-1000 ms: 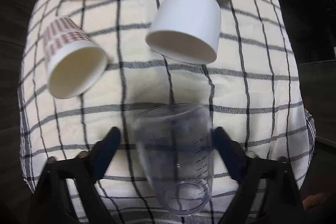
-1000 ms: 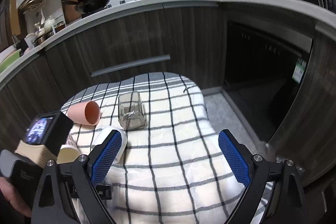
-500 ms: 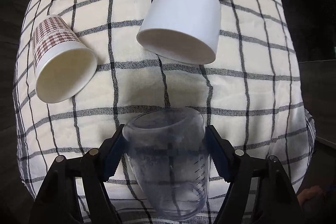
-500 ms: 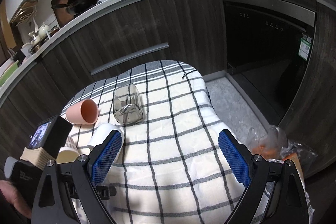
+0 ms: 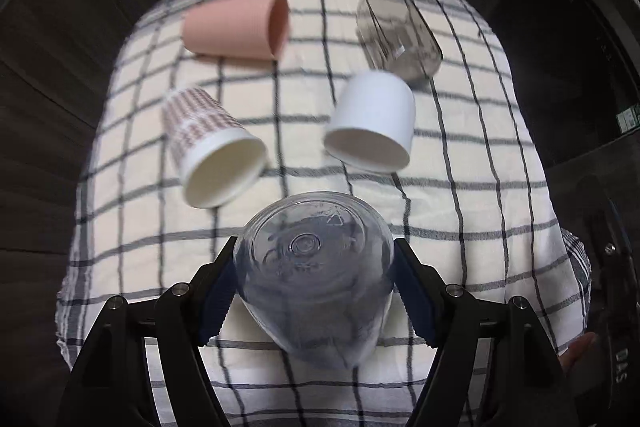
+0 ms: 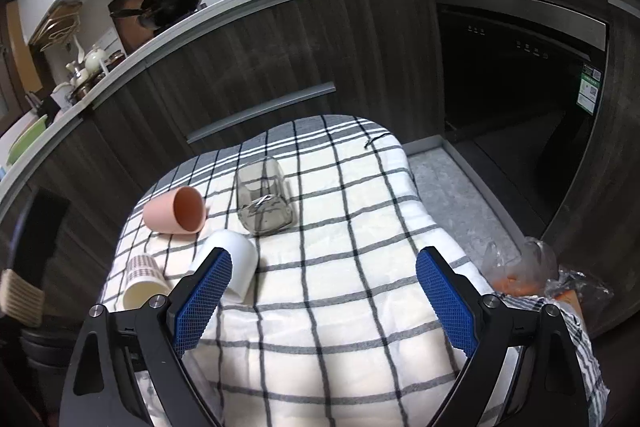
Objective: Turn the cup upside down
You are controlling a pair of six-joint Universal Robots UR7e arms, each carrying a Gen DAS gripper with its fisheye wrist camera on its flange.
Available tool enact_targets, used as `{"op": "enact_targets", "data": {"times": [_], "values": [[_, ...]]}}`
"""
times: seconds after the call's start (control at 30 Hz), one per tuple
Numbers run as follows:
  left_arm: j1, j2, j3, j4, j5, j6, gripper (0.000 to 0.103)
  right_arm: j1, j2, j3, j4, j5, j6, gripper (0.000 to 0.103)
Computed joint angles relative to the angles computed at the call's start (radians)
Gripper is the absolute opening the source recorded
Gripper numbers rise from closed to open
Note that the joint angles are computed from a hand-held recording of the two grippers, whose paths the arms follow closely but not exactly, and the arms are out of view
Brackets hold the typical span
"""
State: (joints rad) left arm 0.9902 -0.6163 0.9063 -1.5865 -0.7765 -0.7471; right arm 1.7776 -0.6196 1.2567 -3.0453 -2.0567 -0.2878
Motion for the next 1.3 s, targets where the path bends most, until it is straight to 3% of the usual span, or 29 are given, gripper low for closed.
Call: {"op": "enact_targets", "data": {"times": [0.37, 0.57, 0.83, 1.17, 1.3], "values": [[-0.036, -0.101, 0.263, -0.370, 0.256, 0.082, 0.072, 0.014, -0.002, 0.032, -0.058, -0.001, -0.049, 0.093], [-0.056, -0.116, 0.392, -0.652, 0.420, 0.246, 0.072, 0.022, 0.006, 0.041, -0.091, -0.012, -0.090, 0.093], [-0.038, -0.101, 0.449, -0.909, 0.416, 0.405, 0.072, 0.029, 0.026, 0.058, -0.177, -0.002, -0.182, 0.093], [-0.041, -0.092, 0.481, -0.953, 0.408, 0.434, 0.073, 0.027, 0.038, 0.051, -0.170, -0.018, -0.196, 0.093], [-0.044, -0.082, 0.471, -0.949, 0.426, 0.441, 0.086, 0.025, 0.038, 0.048, -0.165, -0.023, -0.189, 0.093]]}}
